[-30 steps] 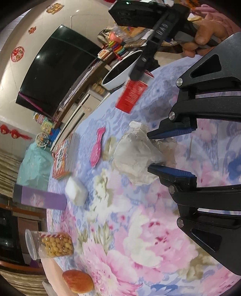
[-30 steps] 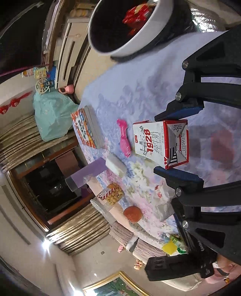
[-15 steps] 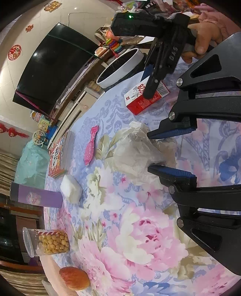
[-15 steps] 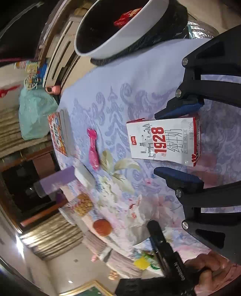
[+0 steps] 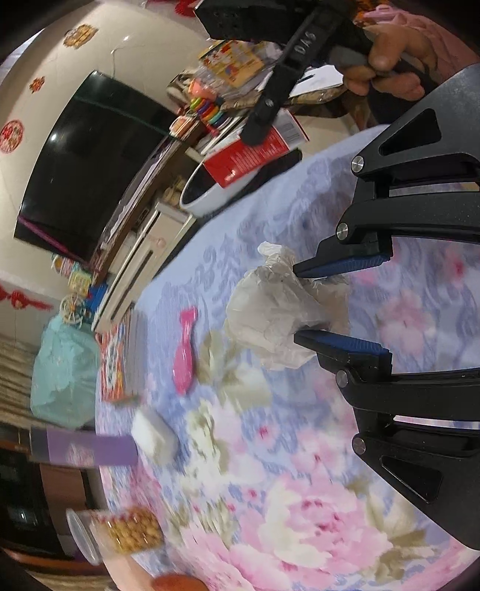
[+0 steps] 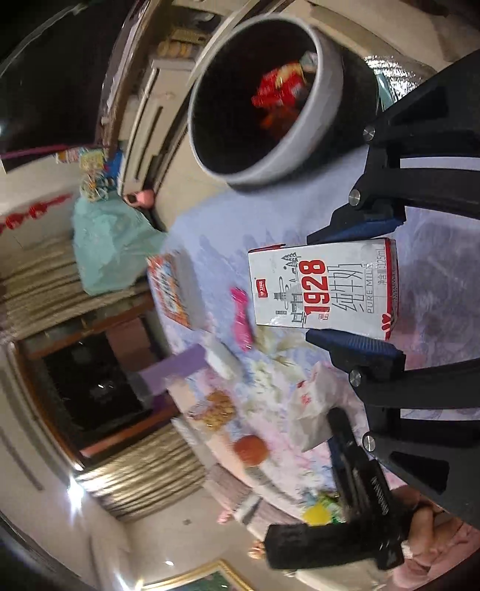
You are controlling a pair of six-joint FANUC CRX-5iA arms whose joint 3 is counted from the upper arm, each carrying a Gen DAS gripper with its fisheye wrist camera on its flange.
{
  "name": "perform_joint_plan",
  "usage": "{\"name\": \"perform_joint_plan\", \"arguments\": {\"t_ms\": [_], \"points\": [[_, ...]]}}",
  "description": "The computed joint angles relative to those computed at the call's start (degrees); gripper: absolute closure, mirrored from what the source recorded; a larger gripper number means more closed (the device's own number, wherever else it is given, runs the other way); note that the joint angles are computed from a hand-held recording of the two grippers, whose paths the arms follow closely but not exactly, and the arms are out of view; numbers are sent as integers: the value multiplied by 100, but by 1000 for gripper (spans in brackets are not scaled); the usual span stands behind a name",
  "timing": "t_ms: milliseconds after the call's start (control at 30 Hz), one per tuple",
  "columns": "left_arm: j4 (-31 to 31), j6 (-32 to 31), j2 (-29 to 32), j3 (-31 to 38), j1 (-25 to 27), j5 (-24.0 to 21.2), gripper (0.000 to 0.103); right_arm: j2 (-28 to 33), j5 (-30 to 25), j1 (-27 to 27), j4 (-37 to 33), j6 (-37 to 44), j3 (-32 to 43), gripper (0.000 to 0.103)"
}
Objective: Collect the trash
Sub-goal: 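Carry milk carton and tissue over the bin and open both tools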
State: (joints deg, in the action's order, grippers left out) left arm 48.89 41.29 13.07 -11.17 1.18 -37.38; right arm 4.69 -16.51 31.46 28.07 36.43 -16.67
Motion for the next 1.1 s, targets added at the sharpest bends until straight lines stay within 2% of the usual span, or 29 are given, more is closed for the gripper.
{"name": "perform_joint_plan", "arguments": {"t_ms": [133, 400, 967, 1033, 1100], "points": [[2, -125, 117, 222, -246, -70, 75, -276, 216, -194, 785, -832, -393, 58], [-115, -193, 430, 808, -713, -205, 75, -648, 267, -618, 1853, -1922, -875, 58], [-984, 445, 1234, 2270, -1324, -336, 75, -869, 848, -1507, 2638, -2773, -1239, 58], [-1048, 509, 1306, 2406, -1357, -369, 75, -842, 916, -1586, 2622, -2783, -1229, 58], [-1150, 597, 1388, 2557, -1415, -370, 75, -798, 925, -1611, 2287, -2499, -1149, 58]]}}
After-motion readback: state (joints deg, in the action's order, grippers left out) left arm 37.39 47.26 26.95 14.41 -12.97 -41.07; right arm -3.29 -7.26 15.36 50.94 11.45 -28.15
